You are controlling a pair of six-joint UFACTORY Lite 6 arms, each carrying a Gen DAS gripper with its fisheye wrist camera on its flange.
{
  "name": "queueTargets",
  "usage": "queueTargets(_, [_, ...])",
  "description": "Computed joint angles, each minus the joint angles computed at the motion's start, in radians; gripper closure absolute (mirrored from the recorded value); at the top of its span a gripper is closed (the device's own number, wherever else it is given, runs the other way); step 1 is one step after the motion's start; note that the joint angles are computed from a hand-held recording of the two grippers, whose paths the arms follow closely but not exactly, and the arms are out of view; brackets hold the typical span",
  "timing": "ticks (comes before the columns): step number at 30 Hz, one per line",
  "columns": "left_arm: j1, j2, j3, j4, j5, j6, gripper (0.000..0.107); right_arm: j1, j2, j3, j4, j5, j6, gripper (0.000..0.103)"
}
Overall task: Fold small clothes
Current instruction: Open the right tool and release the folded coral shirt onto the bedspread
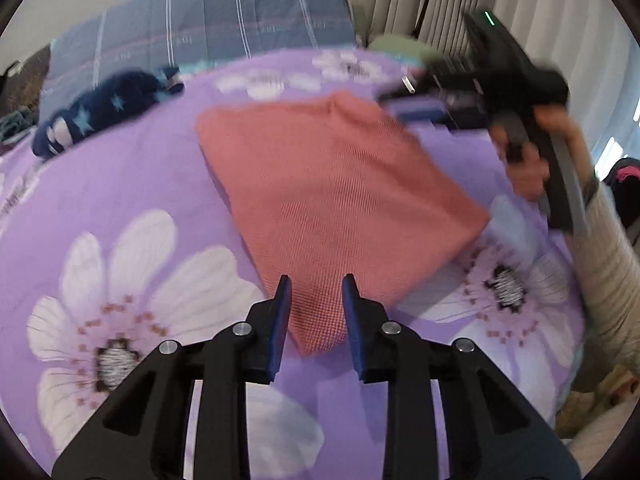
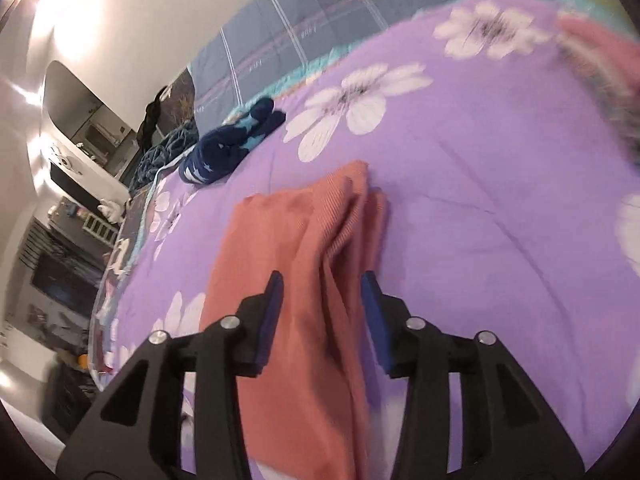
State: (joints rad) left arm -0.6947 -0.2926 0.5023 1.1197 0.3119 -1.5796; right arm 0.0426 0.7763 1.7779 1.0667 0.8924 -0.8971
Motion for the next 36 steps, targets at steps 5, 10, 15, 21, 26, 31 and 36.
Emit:
queueTargets(5, [0.005, 0.126, 0.029, 0.164, -0.007, -0.146, 0.076, 0.04, 0.271, 0.372, -0.086, 0.006, 0.197, 0.082])
queueTargets(10, [0.028, 0.123, 0.016, 0.222, -0.043, -0.184, 0.076, 0.031, 0.02, 0.011, 0.272, -0.179, -0.288, 0.095])
queueTargets(15, [0.051, 0.107, -0.003, 0.264, -0.067, -0.215, 0.076, 0.059, 0.087, 0.001, 0.191, -0.438, -0.275, 0.092])
queueTargets(21, [0.049, 0.103, -0.008, 0.289, -0.066, -0.252, 0.075, 0.0, -0.173, -0.241, 0.288, -0.179, -0.464, 0.092])
queueTargets(26, [0.038, 0.099, -0.011, 0.274, -0.055, -0.249, 0.072, 0.1, -0.333, -0.5, 0.28, -0.307, -0.656, 0.087])
queueTargets(31, [0.004, 0.094, -0.012, 0.27, -0.021, -0.263, 0.07, 0.112, -0.271, -0.577, 0.536, -0.422, -0.863, 0.089])
queueTargets(36, [-0.012, 0.026, -0.031, 0.185, 0.019, -0.208, 0.059, 0.139, -0.422, -0.724, 0.728, -0.494, -1.06, 0.086])
